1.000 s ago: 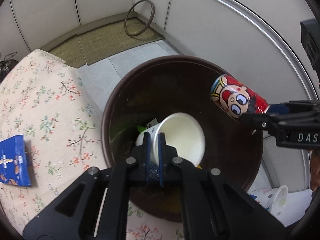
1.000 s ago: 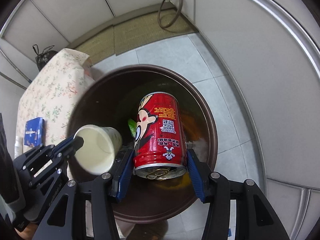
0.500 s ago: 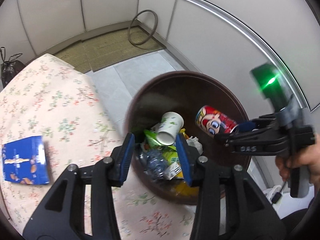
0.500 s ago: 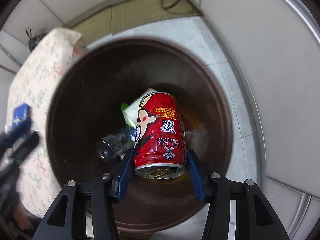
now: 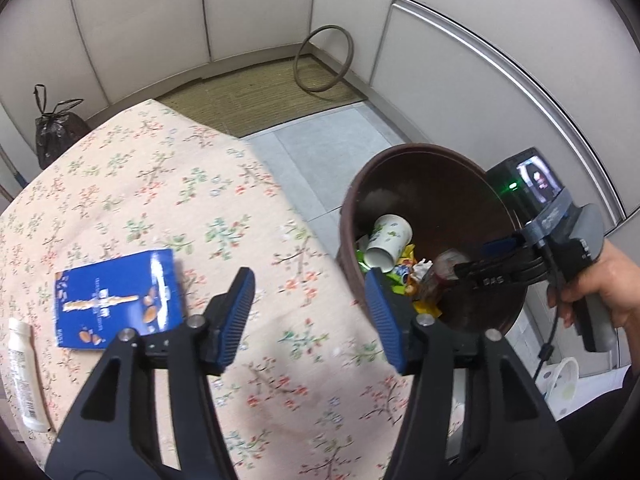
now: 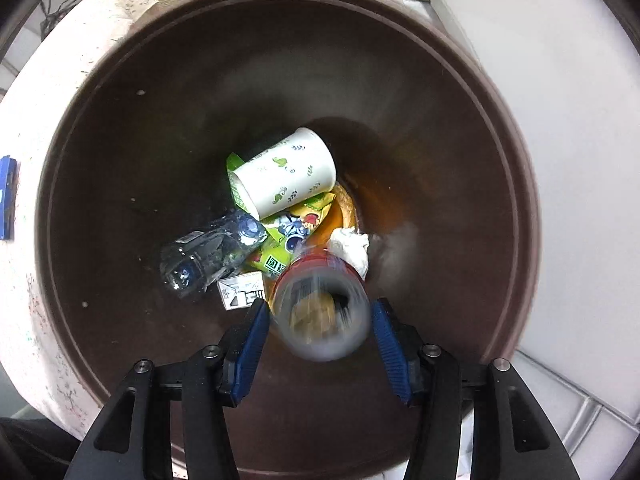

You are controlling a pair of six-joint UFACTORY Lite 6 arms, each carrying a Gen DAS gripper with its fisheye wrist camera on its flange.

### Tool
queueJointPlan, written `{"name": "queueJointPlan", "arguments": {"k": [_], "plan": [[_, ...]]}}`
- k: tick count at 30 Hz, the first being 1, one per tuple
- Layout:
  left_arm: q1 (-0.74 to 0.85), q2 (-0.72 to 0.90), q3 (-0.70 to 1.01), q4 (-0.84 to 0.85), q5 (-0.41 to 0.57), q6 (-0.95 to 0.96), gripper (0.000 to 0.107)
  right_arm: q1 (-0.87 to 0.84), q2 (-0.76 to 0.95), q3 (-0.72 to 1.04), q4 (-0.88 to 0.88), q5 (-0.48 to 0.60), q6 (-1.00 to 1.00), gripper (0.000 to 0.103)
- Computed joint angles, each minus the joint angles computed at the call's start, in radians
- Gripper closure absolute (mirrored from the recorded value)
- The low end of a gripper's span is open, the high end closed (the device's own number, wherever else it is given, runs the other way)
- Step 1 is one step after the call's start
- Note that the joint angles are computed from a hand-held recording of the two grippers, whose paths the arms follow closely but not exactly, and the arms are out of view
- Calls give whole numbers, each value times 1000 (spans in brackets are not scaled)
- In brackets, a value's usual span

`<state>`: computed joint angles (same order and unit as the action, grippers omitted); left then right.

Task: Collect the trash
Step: 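Move both grippers back to the table toward the white bottle and blue box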

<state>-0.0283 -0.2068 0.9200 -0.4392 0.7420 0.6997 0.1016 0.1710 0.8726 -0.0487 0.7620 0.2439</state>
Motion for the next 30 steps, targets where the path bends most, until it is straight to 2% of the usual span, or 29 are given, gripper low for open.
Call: {"name": "queueJointPlan", "arguments": {"k": [7,15,23,30], "plan": [[126,-79,-9,-4,66,92,33,37,-213,10,-25,107,58,39],[352,-152,5,-63,183,285,28,158,-422,92,-60,225,191,35],[592,-99,74,-112,284,456,26,359,-349,256,-115,222,387,30],[790,16,150,-123,288,581,25,498,-207,427,-147,198,473,27]]}}
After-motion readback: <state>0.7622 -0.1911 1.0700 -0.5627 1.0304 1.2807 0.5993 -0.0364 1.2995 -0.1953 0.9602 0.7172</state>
